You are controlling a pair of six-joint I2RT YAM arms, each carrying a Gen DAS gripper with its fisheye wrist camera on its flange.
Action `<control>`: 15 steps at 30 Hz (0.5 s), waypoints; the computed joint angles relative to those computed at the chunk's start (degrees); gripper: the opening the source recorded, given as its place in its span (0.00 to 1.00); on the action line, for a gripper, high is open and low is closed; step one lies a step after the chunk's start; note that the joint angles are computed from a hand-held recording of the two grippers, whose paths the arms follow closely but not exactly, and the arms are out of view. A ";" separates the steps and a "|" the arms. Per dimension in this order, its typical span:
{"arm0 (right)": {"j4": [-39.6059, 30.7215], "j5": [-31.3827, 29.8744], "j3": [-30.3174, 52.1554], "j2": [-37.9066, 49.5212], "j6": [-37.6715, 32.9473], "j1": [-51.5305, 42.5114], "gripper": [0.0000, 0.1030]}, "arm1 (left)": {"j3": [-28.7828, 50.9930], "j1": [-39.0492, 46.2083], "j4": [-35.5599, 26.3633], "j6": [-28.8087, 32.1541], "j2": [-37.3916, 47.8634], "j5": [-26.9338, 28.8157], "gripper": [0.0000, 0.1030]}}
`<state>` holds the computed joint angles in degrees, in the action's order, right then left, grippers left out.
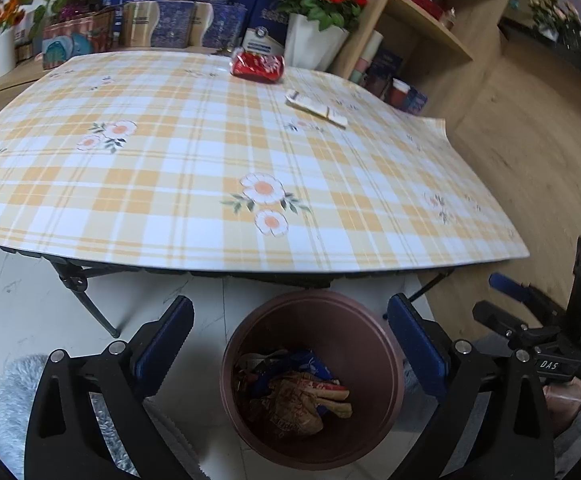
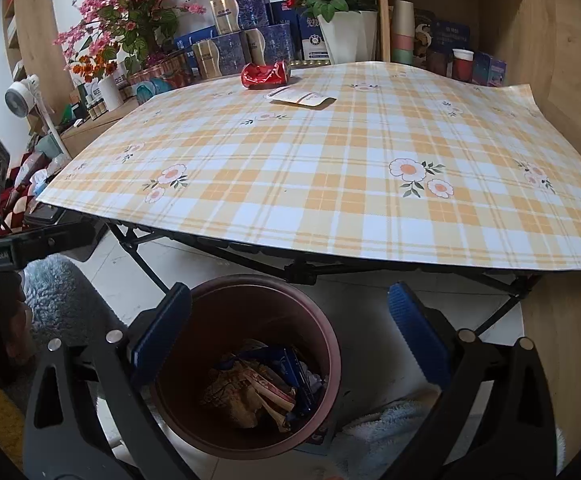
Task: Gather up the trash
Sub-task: 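Move both open tools back over the table toward the can and card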
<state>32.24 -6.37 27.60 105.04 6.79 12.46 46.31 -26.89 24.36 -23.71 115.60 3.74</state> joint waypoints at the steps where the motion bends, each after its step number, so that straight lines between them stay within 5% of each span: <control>1: -0.75 -0.62 0.55 0.07 0.10 -0.52 0.94 | -0.10 0.55 0.05 -0.46 -0.50 0.20 0.93; 8: -10.70 -2.78 10.54 1.45 -5.62 -4.73 0.94 | 1.73 4.53 -2.07 -1.01 -2.60 1.51 0.93; 15: -25.72 -3.44 33.21 10.69 -16.40 -6.12 0.94 | 7.31 8.31 -4.67 0.64 -1.78 1.56 0.94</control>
